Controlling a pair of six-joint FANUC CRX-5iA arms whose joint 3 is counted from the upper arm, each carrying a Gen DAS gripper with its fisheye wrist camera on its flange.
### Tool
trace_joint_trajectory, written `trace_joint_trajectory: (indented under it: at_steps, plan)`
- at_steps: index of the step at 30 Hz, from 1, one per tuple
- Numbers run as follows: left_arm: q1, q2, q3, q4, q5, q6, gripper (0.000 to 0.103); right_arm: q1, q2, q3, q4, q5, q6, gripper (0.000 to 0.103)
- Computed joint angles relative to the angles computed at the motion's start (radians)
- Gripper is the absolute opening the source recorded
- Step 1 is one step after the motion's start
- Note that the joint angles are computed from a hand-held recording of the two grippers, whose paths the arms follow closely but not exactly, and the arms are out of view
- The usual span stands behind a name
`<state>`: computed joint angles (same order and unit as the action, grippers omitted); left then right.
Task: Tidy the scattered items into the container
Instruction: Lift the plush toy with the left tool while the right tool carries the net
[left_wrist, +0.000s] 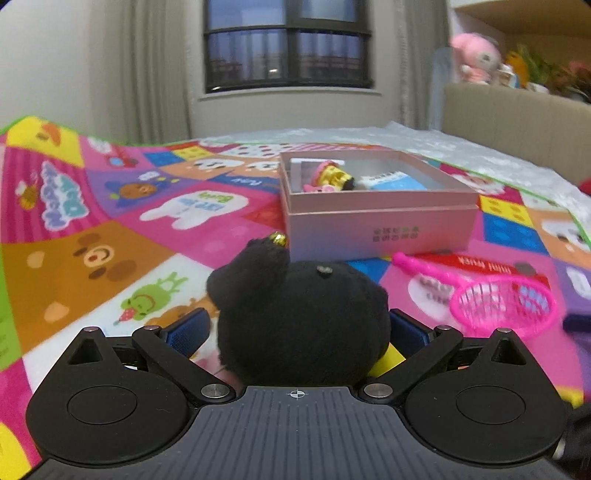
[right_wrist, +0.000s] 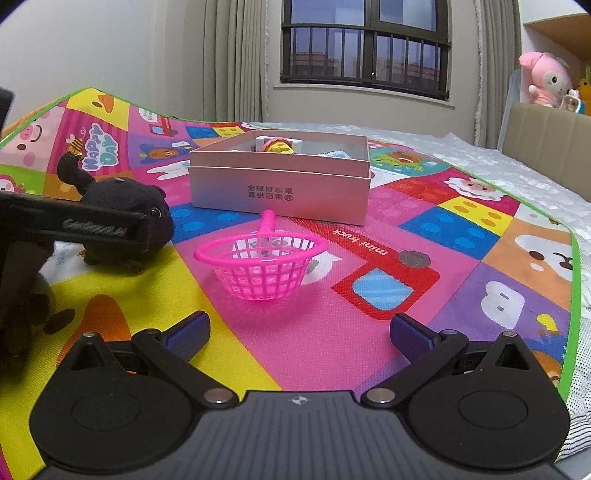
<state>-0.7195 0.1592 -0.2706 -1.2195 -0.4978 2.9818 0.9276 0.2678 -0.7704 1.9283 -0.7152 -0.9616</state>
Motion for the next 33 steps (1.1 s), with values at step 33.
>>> trace_joint_trajectory:
  at_steps: [33]
  plan:
    - [0.048,-0.082,-0.091,-0.072,0.104,0.085,0.103,0.016,-0.131,0.011,-0.142,0.093,0.271,0.084]
